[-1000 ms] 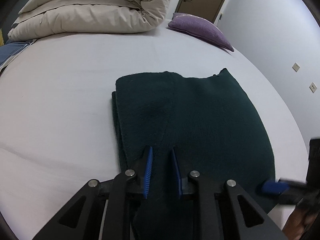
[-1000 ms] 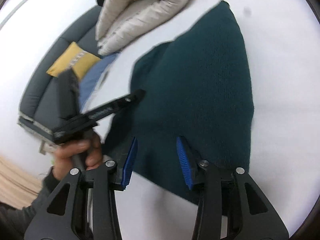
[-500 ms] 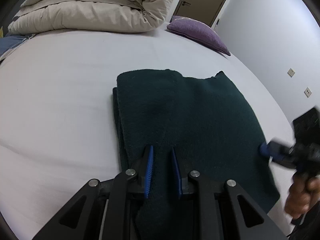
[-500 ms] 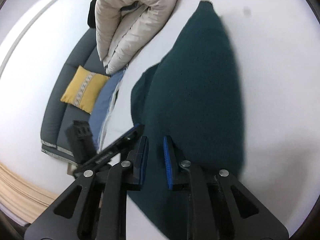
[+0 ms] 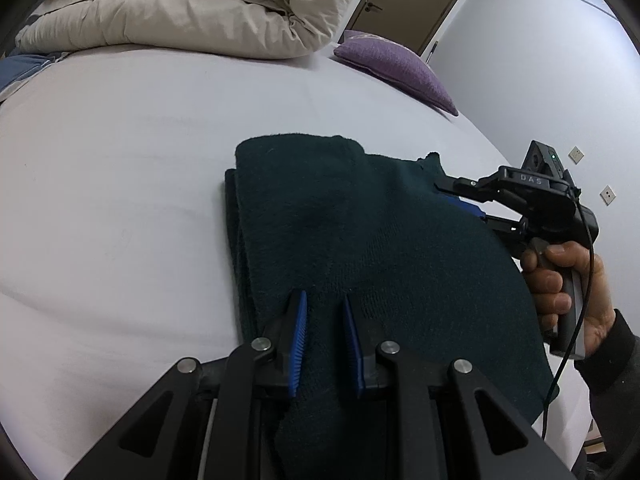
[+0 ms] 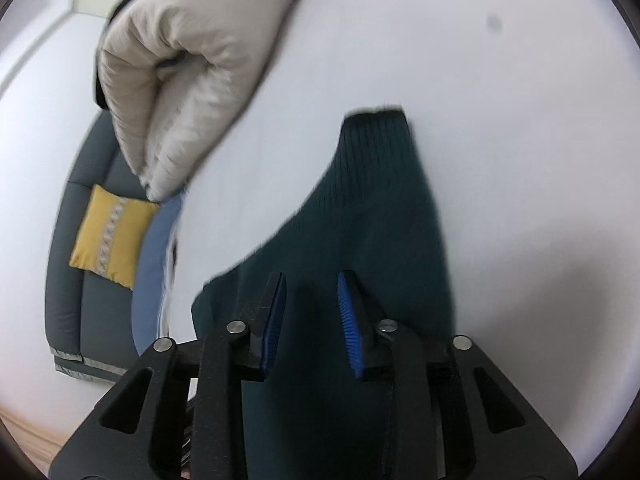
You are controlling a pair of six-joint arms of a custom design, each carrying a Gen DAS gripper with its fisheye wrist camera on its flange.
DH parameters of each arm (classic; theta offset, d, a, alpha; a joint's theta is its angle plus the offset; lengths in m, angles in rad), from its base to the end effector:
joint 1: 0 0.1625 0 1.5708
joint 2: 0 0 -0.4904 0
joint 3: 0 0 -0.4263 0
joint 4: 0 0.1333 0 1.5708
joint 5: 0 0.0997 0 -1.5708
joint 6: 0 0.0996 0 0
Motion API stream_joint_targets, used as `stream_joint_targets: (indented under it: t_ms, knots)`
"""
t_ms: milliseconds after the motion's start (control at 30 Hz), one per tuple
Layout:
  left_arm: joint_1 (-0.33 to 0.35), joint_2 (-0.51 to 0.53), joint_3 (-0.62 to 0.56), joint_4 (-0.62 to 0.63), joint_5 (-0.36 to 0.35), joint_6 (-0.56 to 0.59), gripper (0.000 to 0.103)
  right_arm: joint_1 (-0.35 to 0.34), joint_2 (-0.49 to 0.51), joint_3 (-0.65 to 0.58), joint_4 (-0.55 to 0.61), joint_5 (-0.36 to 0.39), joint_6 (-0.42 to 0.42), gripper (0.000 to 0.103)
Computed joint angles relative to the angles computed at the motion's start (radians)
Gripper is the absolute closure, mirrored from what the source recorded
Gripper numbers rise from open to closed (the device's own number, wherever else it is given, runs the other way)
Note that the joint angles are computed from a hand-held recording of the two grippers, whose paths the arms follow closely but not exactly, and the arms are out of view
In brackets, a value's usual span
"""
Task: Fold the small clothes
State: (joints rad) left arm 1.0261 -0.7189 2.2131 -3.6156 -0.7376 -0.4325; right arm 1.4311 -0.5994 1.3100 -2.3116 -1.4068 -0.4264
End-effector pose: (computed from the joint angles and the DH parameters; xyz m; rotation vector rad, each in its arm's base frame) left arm -0.0933 -0.5534 0.0555 -0.1667 2.4379 -1.1084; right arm 0.0324 -0.8434 0.0659 -0.4309 2.9593 -0.1120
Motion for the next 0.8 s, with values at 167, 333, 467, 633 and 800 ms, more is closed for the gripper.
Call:
stream_joint_targets:
  t_ms: [167, 333, 467, 633, 800]
  knots:
    - [0.007, 0.001, 0.006, -0.024, -0.009, 0.013, 0.08, 0.021, -0.005, -0.009, -0.032, -0.021, -0.009, 0.075]
    - [0.01, -0.002, 0.004, -0.017, -0.01, 0.012, 0.08, 0.074, -0.007, 0.004, 0.063, -0.033, -0.129, 0.041]
    - [0.021, -0.01, 0.007, -0.025, -0.037, 0.01, 0.08, 0.099, 0.047, -0.009, -0.006, -0.16, -0.161, 0.043]
    - [0.035, -0.014, 0.016, -0.065, -0.077, 0.014, 0.08, 0.083, -0.018, 0.032, -0.021, -0.091, -0.094, 0.04]
    - [0.04, -0.015, 0.023, -0.084, -0.092, 0.017, 0.081, -0.012, -0.195, 0.174, 0.309, 0.198, -0.318, 0.04]
